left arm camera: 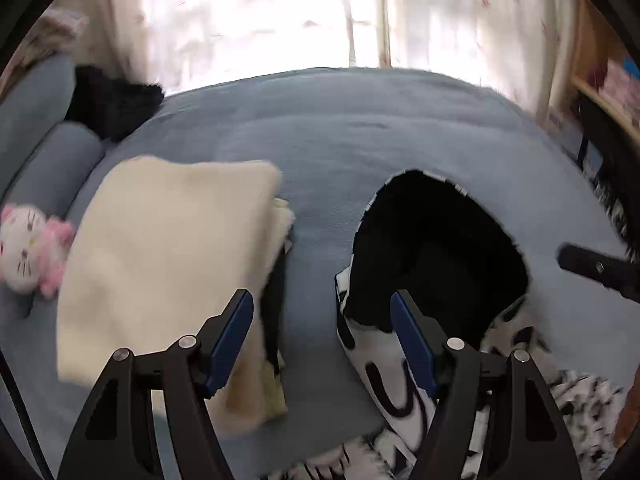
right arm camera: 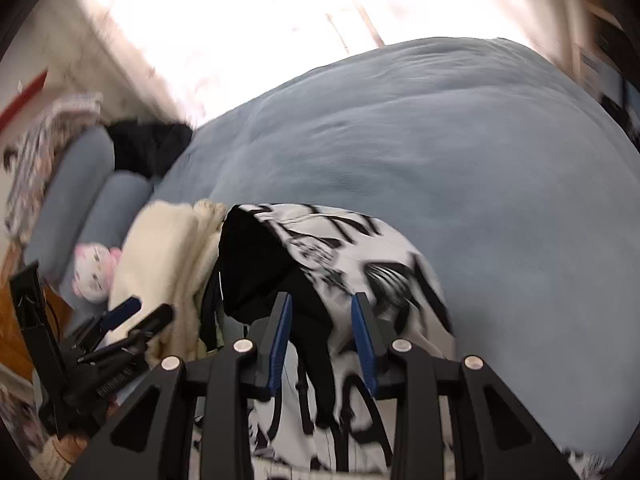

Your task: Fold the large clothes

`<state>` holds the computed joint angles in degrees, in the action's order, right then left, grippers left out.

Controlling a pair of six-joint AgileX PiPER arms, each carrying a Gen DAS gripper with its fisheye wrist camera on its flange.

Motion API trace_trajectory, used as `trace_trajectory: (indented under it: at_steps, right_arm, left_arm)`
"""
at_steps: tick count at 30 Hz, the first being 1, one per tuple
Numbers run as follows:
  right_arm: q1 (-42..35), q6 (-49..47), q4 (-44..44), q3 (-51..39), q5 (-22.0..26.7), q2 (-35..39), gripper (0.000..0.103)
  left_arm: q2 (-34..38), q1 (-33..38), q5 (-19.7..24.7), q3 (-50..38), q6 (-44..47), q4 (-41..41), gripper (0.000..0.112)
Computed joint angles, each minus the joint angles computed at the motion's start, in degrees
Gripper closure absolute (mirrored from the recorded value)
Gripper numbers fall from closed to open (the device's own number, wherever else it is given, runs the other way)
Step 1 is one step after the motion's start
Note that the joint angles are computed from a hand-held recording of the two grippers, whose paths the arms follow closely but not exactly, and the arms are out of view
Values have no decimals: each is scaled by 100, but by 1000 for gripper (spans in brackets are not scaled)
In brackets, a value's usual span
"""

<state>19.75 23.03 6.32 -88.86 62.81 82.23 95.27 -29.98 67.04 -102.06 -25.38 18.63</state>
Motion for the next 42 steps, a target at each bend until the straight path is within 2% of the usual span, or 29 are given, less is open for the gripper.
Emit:
trace_trajectory:
  at_steps: [3, 7, 8, 9, 10, 14, 17, 20, 24, 27, 29, 31, 33, 36, 38, 40, 42]
  right_arm:
    - [444, 15, -468, -440, -31, 661, 72]
    - [1030, 903, -2187, -802, 56, 1365, 73]
    - [1042, 1027, -2342, -742, 1, 1395, 73]
    - [976, 1051, -2321, -571, -171, 1346, 83]
    - [871, 920, -2149, -414, -310, 1272, 102]
    - [890, -158, -1982, 433, -744, 664, 102]
    - [1097, -1023, -2064, 1162, -676, 230, 102]
    - [1187, -1144, -2428, 1830, -535, 119, 101]
    - [939, -989, -2405, 2358, -734, 82, 101]
    - [801, -982, -2121, 2397, -813, -25, 97]
    - [567, -1288, -1605, 2312, -789, -108, 91]
    - [230, -1775, -948, 2189, -667, -182, 78]
    - [-236, -2384, -95, 2048, -381, -337, 69]
    - [-738, -2773, 617, 1819, -111, -561, 65]
    - [-1074, -2823, 924, 1624, -134, -568, 55]
    - [-1168, -2517, 866, 1522, -306, -530, 33]
    - [-1294, -2232, 763, 1417, -540, -283, 30]
  left_arm:
    - [258, -25, -268, 71, -13, 64, 43]
    - [517, 96, -526, 152, -22, -123, 43]
    - [539, 119, -583, 193, -15, -154, 43]
    - [539, 150, -657, 276, 41, -211, 43]
    - [526, 158, -702, 356, 66, -216, 43]
    - [306, 321, -907, 704, 442, -630, 43]
    - [20, 489, -1076, 992, 1003, -1297, 43]
    - [-290, 462, -1307, 1326, 1496, -1592, 43]
    - [-241, 349, -1279, 1250, 1448, -1483, 42]
    - [147, 217, -1143, 1001, 1135, -1204, 42]
    - [385, 17, -908, 826, 765, -855, 42]
    - [665, -51, -819, 763, 573, -659, 42]
    - [892, -38, -777, 765, 444, -526, 42]
    - [921, 81, -975, 968, 347, -701, 42]
    - [842, 185, -1181, 1154, 349, -886, 42]
    - [786, 246, -1274, 1266, 339, -1004, 41]
    - [734, 342, -1393, 1396, 370, -1194, 40]
